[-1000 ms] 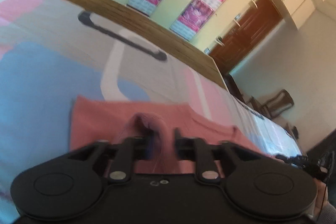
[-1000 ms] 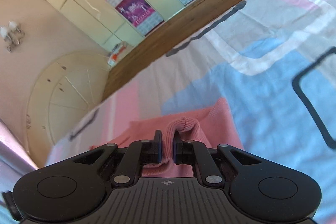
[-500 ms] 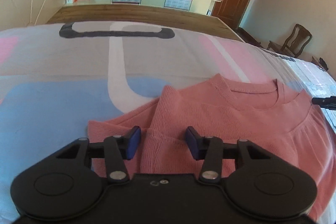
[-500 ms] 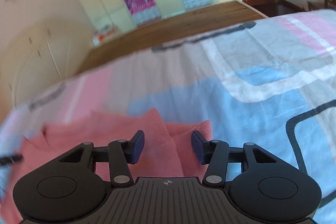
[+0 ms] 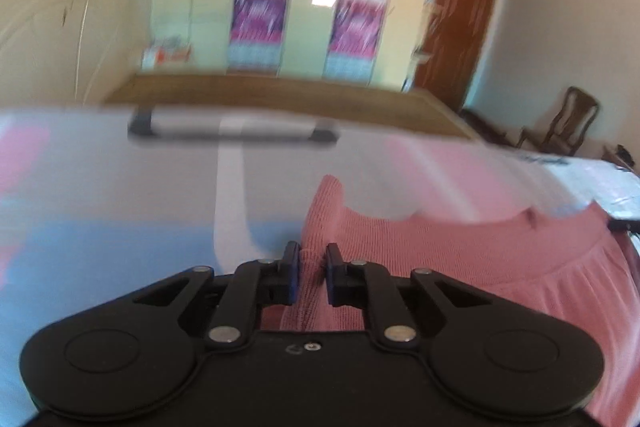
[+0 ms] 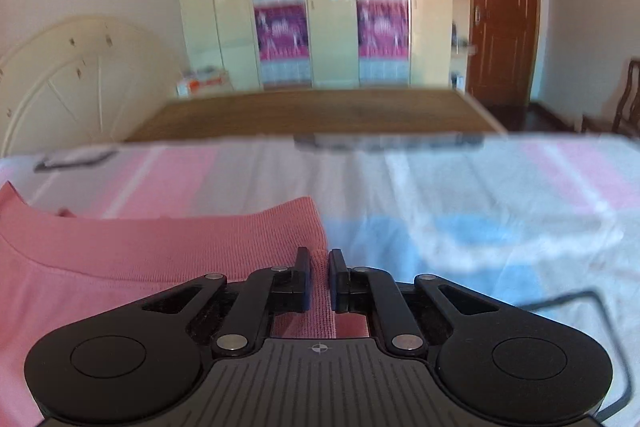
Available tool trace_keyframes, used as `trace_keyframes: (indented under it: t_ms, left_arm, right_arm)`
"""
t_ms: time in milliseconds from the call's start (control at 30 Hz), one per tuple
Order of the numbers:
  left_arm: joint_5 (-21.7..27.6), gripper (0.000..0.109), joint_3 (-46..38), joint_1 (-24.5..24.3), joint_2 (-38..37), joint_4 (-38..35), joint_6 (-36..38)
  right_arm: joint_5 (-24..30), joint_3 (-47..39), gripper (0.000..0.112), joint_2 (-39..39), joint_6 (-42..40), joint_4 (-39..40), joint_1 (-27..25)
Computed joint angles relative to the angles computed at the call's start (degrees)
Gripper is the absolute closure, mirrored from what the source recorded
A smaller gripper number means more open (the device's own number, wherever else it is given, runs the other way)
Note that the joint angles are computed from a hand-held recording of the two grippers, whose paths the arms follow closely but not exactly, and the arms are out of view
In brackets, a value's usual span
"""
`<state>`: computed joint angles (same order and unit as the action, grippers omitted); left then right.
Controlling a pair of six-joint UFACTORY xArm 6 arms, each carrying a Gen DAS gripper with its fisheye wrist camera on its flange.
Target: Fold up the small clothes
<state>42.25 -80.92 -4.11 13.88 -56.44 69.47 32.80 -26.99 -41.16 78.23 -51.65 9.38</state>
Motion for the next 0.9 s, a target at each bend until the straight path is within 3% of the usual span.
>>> trace_keyframes:
  t_ms: [33, 100, 200, 267, 300, 333, 400, 533, 633, 700, 733, 800, 833, 900]
  left_arm:
    - [-1.4, 0.101, -0.1, -0.6, 0.7, 2.7, -2.4]
    - [-3.0, 0.100, 0.6, -0.8, 1.1, 1.7, -2.3]
    - [-3.1, 0.090, 1.6, -0.4, 0.1, 1.6, -2.0]
    - [-7.4, 0.066, 4.9, -1.1, -3.3, 0.1, 0.4]
    - [-7.9, 0.060, 6.7, -1.5, -5.8, -4.2, 5.2]
    - [-6.5, 0.051, 8.6, -1.7, -8.3, -7.3, 8.6]
    - [-1.8, 0.051, 11.5, -3.5, -11.6, -6.4, 9.8]
    - [0.2, 0.054, 15.3, -8.8, -14.0, -3.3, 9.4]
    - [-5.5, 0.052, 14.9, -9.1, -11.8, -1.8, 10.5]
    - [-9.4, 0.051, 11.6, -6.4, -7.7, 1.3, 7.9]
    - [-9.8, 0.051, 9.7, -4.7, -5.9, 3.9, 6.3]
    - [-4.7, 0.052, 4.7, -1.2, -2.0, 3.7, 4.4]
    - [-4.0, 0.052, 3.9, -0.7, -1.8, 4.5, 4.3]
    - [-7.3, 0.055, 5.2, -1.6, -3.6, 5.0, 3.7]
  right_arm:
    - [0.1, -0.3, 0.104, 1.6, -2.1, 2.2, -0.3]
    - [0.1, -0.5, 0.104, 3.9, -0.9, 1.8, -0.3]
    - [0.6, -1.2, 0.104, 4.4, -1.2, 3.5, -0.5]
    - [4.5, -3.5, 0.084, 4.9, -2.0, 3.6, 1.1]
    - [6.7, -4.7, 0.063, 4.9, 0.3, 0.3, 3.1]
    - [6.6, -5.3, 0.059, 4.5, 1.7, -2.3, 4.9]
    - [-0.8, -7.1, 0.060, 7.7, -0.1, -0.3, 6.2]
    - [-10.8, -15.0, 0.073, 21.4, -9.8, 6.1, 10.1]
    - [-9.4, -17.4, 0.073, 24.4, -11.5, 3.9, 11.3]
    - [-6.4, -14.4, 0.073, 20.2, -10.5, 4.3, 9.1]
    - [-1.4, -13.1, 0.073, 17.8, -8.1, 3.2, 8.1]
    - [4.6, -8.9, 0.073, 12.5, -6.2, 3.7, 4.3]
    - [4.0, -7.0, 0.074, 9.9, -7.4, 5.6, 2.7]
    - [3.6, -7.5, 0.074, 9.8, -12.9, 8.5, 2.2]
